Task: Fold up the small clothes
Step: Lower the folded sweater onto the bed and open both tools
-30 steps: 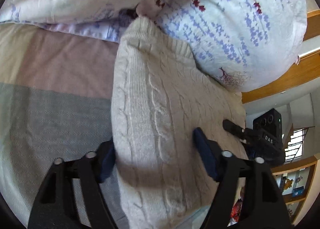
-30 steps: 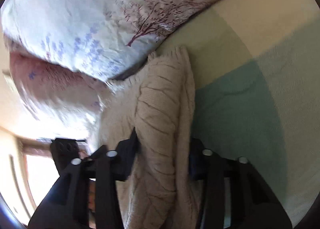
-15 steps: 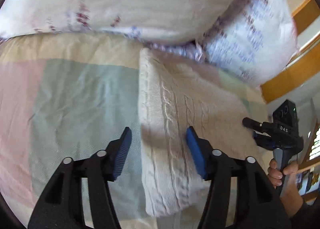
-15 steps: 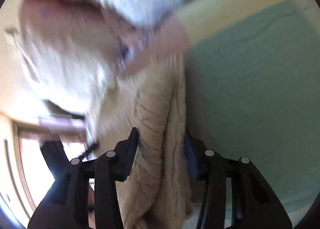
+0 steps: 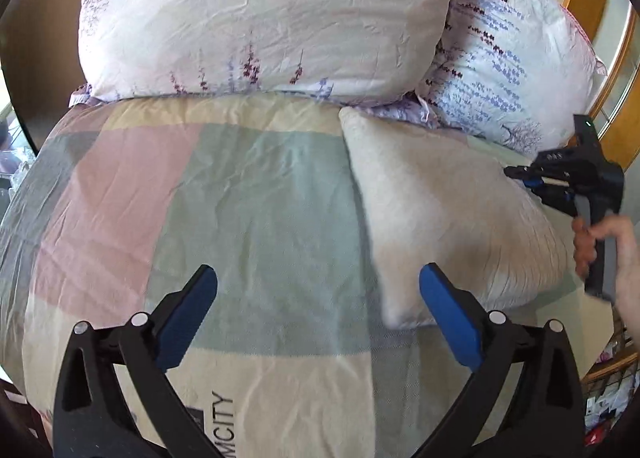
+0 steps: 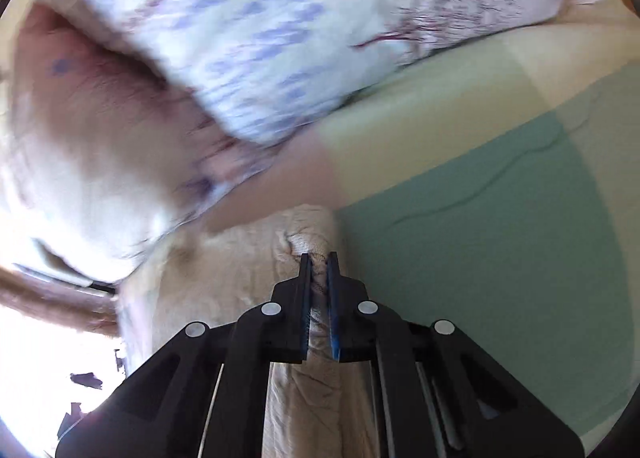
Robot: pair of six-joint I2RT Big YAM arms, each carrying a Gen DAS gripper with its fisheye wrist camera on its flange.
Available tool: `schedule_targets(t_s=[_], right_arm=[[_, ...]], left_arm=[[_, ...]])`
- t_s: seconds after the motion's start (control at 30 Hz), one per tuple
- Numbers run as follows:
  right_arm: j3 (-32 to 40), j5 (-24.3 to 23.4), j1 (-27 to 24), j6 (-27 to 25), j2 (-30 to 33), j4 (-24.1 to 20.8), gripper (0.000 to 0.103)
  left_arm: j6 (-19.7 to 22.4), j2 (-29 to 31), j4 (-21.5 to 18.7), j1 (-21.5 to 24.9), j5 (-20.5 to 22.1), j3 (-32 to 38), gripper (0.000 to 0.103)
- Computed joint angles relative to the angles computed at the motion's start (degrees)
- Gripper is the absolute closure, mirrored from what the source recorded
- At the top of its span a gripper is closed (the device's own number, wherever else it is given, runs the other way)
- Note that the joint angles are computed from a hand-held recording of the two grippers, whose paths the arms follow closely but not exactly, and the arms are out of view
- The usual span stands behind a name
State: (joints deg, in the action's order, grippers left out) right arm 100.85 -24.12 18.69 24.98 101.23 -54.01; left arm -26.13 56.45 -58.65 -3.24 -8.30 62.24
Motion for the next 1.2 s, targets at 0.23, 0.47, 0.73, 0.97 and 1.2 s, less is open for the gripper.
schedule_targets(t_s=[0.23,0.47,0.73,0.97,1.2], right_arm=[[-11.19,-5.30,-1.23,1.04,-11.38,9.95,0.046],[-24.05,-14.02,0.40,-7.35,-22.04,9.51,0.046],[-28.32,3.30,5.40,-7.93,-24.53,12.06,0.036],[-42.57,21.08,10.40,-11.20,-35.59,16.87,0.017],[-45.17,27.38,14.31,-12.74,-34.37,18.67,0.015]], left_arm=[[-1.06,-3.90,-2.68,-2.63,-3.09,-3.66,0.002],[-2.70,-4.82,-4.21,-4.77,-2.24,-4.94,0.002],[-2.70,-0.98,-1.87,-10.20,-5.88,-4.52,0.002],[-5.12,1.19,-0.71,-14.60,-10.34,-5.92,0.002],[-4.53,0.84,1.52,-15.77,-12.05,-7.67,0.002]])
